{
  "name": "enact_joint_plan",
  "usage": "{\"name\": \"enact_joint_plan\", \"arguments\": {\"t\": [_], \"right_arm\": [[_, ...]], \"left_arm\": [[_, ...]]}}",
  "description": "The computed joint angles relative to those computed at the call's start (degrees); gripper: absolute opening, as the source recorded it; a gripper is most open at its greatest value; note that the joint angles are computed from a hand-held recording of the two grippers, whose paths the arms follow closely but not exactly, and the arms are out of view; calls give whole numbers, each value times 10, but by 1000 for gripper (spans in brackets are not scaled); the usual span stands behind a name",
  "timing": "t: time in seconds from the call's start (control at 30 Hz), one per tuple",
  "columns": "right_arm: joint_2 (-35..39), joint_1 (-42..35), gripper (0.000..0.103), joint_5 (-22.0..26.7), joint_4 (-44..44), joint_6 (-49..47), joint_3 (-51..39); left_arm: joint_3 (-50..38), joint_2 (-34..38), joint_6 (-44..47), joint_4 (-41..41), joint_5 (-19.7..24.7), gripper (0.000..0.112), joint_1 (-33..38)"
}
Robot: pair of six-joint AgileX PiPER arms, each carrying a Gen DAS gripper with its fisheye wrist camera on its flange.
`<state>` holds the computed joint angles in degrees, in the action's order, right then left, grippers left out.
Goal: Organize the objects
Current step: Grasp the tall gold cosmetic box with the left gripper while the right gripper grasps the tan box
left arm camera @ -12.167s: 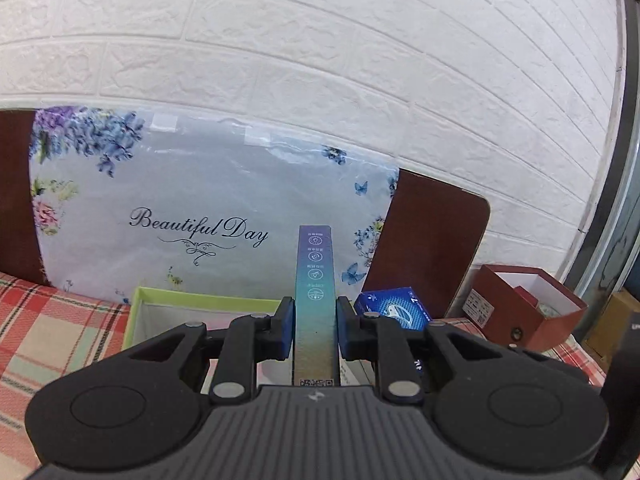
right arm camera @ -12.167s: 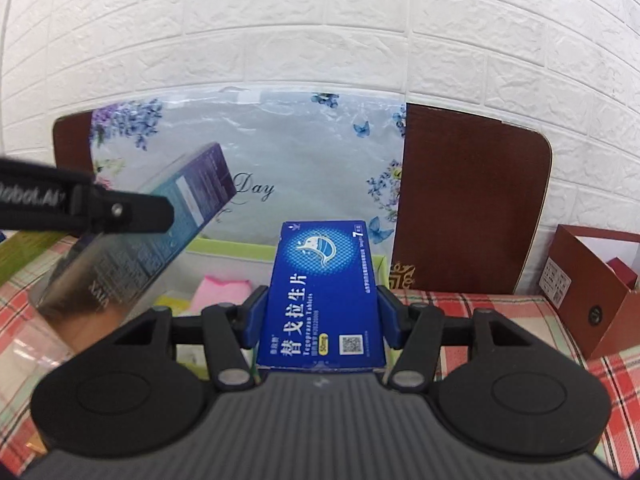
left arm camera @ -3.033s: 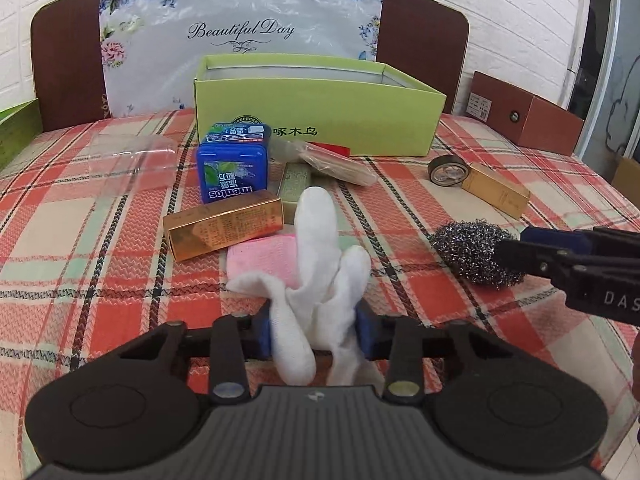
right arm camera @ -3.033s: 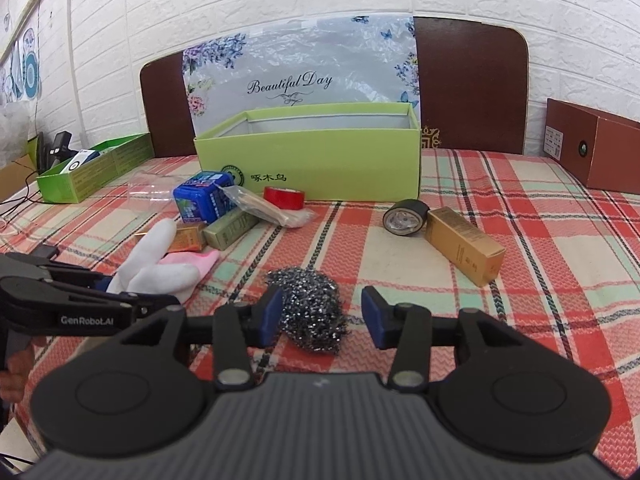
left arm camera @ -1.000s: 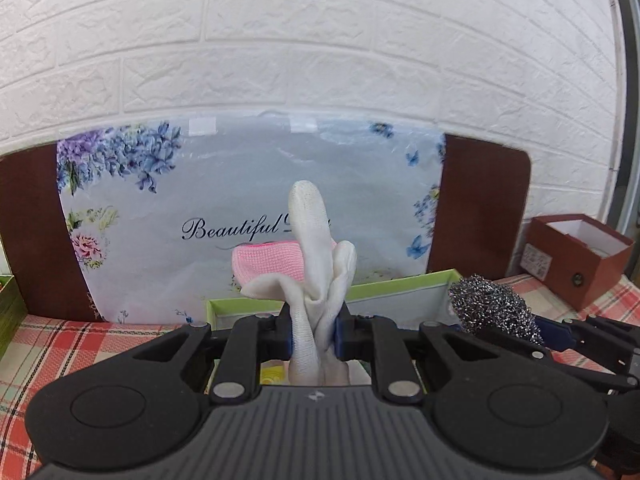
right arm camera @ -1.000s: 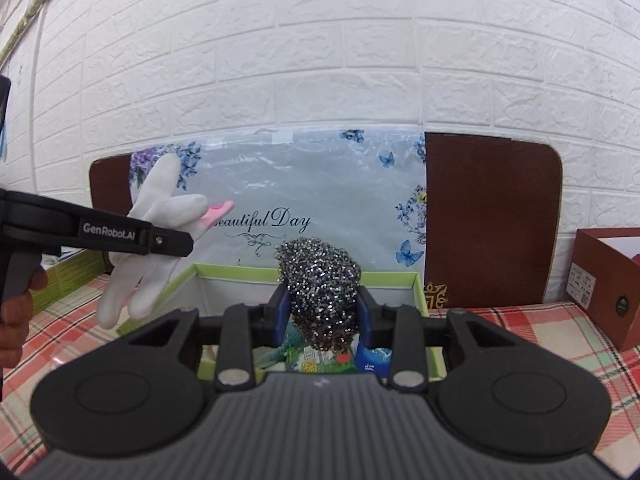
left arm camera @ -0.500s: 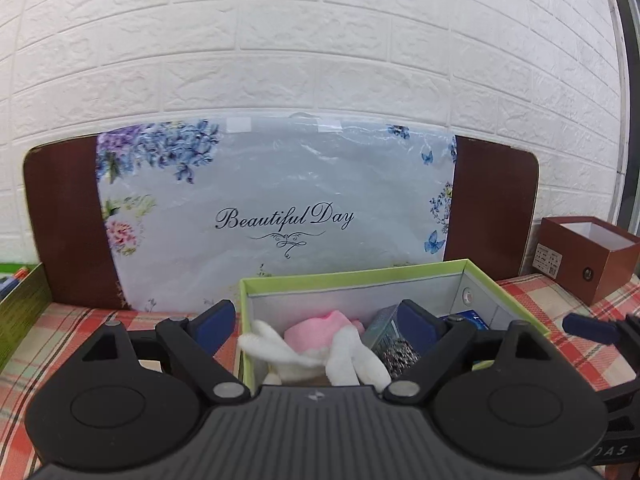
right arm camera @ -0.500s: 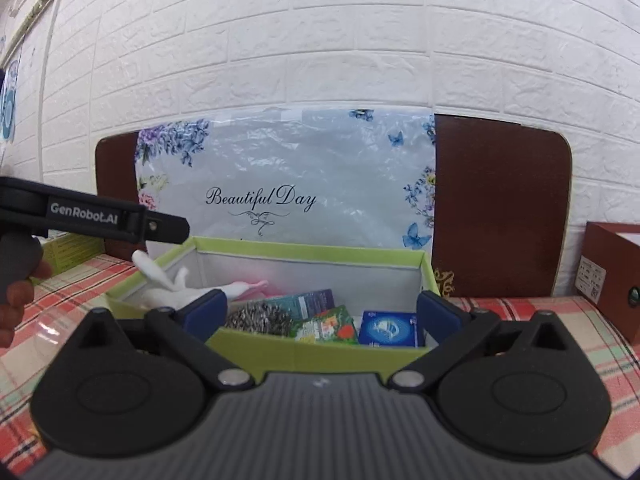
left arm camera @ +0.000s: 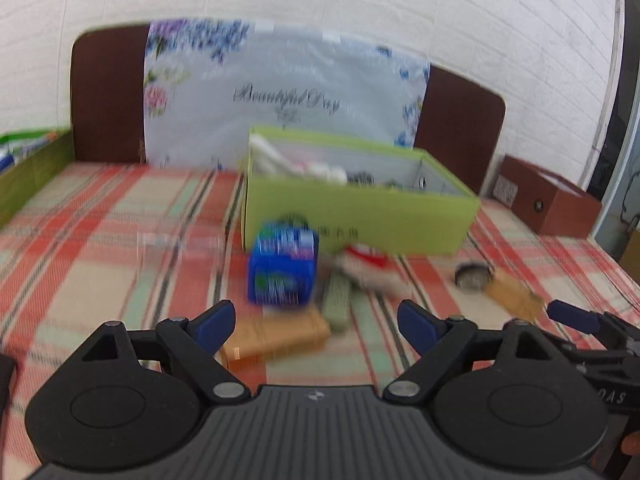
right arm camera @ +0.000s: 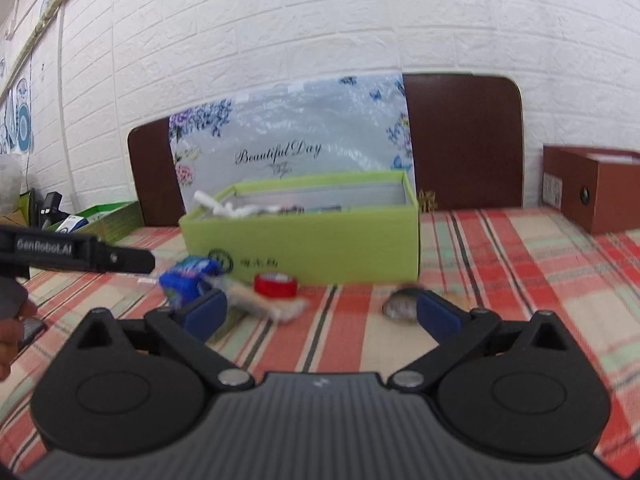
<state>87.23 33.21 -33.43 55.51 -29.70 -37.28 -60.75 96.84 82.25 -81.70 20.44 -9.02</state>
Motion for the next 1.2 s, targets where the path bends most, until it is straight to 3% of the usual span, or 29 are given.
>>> {"name": "enact_joint_plan", "arguments": {"t": [0.27,0.43,0.53,0.63,0.77,0.8,0.83,0.87,0.97,1.07,1.2], "right_arm": [[-8,32,103,-1,65,-16,51],[-26,25,103,2,88,-9,66],[-28,33,103,-12,99,-14,74],[-25,34,103,-16,109,-26,74],[-27,-4,103,0,97,-52,64],[-26,-15,103,1,93,-62,60],[-23,-30,103,2,92,-76,52],[-18,-45,103,7,96,-93,41],[0,-94,102,35,110,-138,12],[26,-125,98,51,106,-153,-11],[70,-148,81,68,134,-196,-53]], "left_arm": [[35,13,103,-70,2,91,19],[-51,78,117,3,82,91,38],[-90,109,149,21,74,91,29],[-127,135,114,71,73,91,26],[-127,148,110,70,42,91,15],[-120,147,124,52,38,90,14],[-106,141,154,21,37,77,16],[-96,134,162,13,34,56,16],[-76,112,129,30,51,44,24],[-66,99,109,39,79,46,32],[-48,92,203,-61,41,64,11]]}}
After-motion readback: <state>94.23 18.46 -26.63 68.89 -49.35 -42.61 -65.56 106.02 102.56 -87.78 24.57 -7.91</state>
